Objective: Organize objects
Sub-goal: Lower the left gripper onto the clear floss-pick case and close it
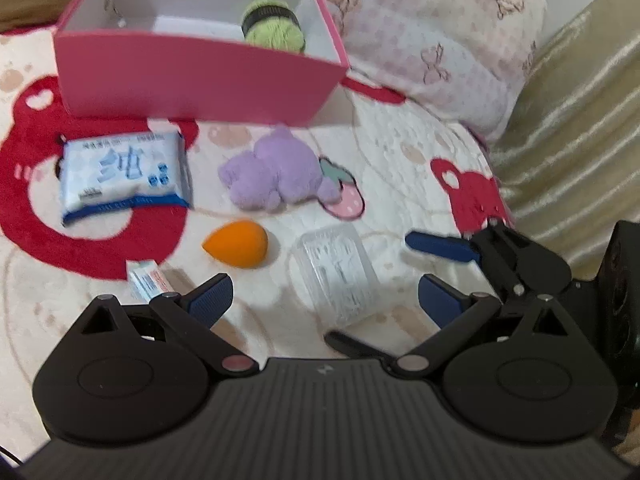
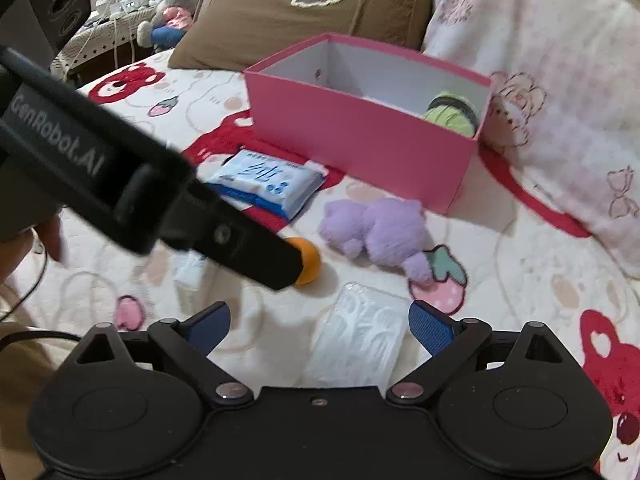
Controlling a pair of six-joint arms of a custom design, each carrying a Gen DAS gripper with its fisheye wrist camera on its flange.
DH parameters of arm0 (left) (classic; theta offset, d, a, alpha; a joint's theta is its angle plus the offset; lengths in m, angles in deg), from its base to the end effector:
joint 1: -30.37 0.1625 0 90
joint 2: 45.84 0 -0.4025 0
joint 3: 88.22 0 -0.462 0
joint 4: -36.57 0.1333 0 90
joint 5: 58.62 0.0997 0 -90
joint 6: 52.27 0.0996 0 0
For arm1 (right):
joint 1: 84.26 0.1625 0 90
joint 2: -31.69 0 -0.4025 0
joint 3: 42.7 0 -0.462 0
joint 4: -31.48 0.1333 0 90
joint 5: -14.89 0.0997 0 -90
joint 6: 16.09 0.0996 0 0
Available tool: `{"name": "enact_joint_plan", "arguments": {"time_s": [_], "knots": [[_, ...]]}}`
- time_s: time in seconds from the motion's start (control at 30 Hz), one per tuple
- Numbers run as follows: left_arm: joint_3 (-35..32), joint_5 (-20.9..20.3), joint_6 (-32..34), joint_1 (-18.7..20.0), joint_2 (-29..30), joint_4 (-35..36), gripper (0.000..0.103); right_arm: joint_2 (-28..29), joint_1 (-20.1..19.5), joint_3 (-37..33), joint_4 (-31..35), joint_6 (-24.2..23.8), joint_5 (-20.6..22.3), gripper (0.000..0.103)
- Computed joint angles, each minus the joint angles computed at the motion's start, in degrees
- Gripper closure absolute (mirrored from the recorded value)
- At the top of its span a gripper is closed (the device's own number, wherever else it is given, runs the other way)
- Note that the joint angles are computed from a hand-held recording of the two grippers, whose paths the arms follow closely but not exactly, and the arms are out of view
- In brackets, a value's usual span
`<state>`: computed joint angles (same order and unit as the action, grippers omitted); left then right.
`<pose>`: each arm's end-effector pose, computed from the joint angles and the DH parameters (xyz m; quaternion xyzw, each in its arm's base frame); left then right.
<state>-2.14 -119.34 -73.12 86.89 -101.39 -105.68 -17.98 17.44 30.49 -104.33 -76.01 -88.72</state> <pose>-0.2621 -0.7263 0.2159 0.0572 0.9497 -0.2755 0.1376 0.2725 -0.7739 0.2332 0.5514 -0.8035 0.1277 0.1845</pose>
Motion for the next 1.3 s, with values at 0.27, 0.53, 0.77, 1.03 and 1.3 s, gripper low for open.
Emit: {"name": "enact_joint_plan", "arguments": {"time_s": [0.27,0.53,0.77,1.03,1.3], "knots": [[1.1,-1.0,-0.7,1.4,0.6,-2.8,0.004,0.3,-1.2,1.5,-1.4,-4.4,-1.5,0.008],[3.3,4.6,2.5,0.8,2.7,-9.2,0.006,1.8,-2.6,1.8,-4.1,-1.5,-1.2,0.008],[3.0,3.1,5.4,1.0,4.2,-12.3,0.011,2.3,-3.4,1.6,-3.6,2.1,-1.6,0.009],[0.7,-1.5,4.4,2.1,6.6,-11.3,0.032,4.6,-3.8,-1.6,-1.5,10.5,-4.9,0.008],[0.6,-4.0,0.7,3.3,7.0,-10.5,0.045,4.7,-3.6,-1.0,-1.9,9.1,-7.7,0.000]]}}
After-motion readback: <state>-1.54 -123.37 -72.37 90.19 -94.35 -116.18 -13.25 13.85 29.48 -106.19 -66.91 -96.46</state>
